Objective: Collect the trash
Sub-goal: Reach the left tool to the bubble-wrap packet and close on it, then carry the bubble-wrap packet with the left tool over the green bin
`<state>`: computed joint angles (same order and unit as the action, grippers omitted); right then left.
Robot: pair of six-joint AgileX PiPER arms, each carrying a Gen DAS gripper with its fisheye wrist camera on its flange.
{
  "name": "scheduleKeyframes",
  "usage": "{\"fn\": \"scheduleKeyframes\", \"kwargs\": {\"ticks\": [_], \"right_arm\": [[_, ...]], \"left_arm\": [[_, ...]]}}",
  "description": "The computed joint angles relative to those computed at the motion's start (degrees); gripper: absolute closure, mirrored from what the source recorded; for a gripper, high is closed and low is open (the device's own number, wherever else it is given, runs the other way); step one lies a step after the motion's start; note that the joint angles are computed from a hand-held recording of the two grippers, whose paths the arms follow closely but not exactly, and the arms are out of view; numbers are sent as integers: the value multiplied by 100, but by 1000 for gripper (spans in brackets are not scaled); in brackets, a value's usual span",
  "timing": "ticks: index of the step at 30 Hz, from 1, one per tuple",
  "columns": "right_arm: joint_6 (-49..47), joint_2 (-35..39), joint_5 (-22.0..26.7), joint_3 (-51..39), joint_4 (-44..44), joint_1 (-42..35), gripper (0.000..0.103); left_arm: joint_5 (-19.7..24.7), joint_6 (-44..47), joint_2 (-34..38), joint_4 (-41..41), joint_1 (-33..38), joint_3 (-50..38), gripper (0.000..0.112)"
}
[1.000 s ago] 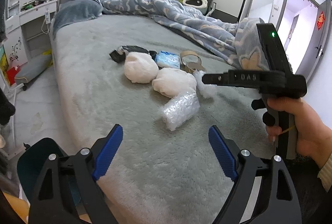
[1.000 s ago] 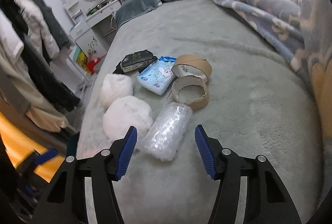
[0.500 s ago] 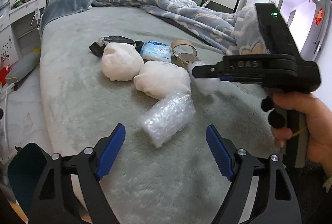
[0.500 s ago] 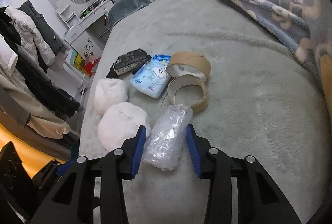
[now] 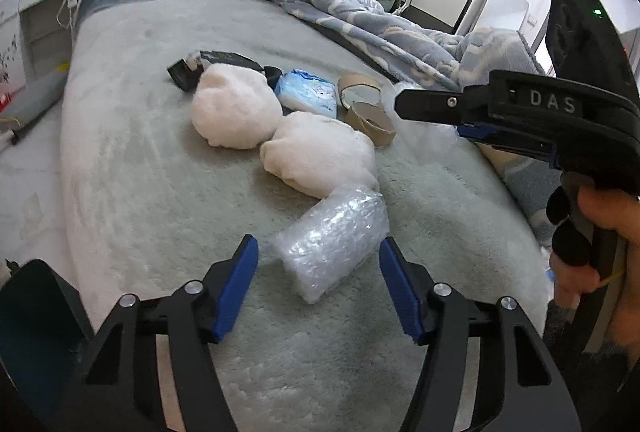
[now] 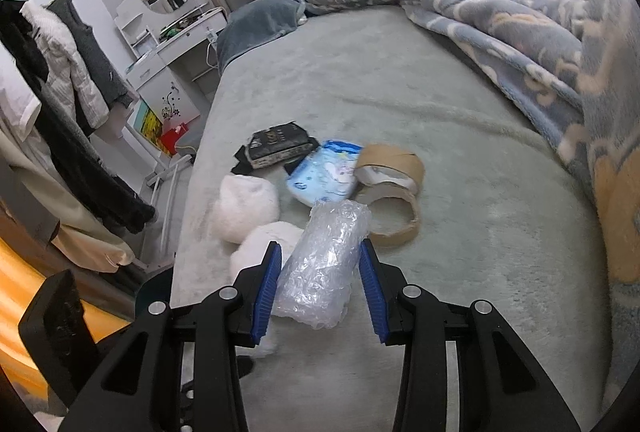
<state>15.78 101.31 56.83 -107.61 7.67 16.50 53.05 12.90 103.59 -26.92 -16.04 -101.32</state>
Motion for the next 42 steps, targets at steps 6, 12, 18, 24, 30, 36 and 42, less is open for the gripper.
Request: {"fn": "scheduleKeyframes", "kwargs": {"ticks": [6, 12, 18, 24, 30, 36, 42], "right_arm": [[152, 87, 162, -285, -334, 174, 63], [263, 89, 273, -456, -561, 338, 63], [346, 212, 382, -767, -667, 574, 63], [496, 373, 421, -1019, -772, 938, 63], [754, 618, 402, -1234, -924, 1391, 63], [830, 1100, 685, -1983, -1067, 1824, 63], [716, 1905, 1269, -3298, -946, 2099, 63]], "left_arm": [[245, 509, 149, -565, 124, -174, 64], [246, 484, 5, -425, 101, -174, 68], [215, 394, -264, -360, 377, -87, 68], [148, 327, -618, -210, 823, 243, 68], [164, 345, -962, -212, 1447, 606, 68], [186, 321, -1226, 49, 2011, 903, 67], [364, 345, -1252, 149, 2647, 1038, 67]]}}
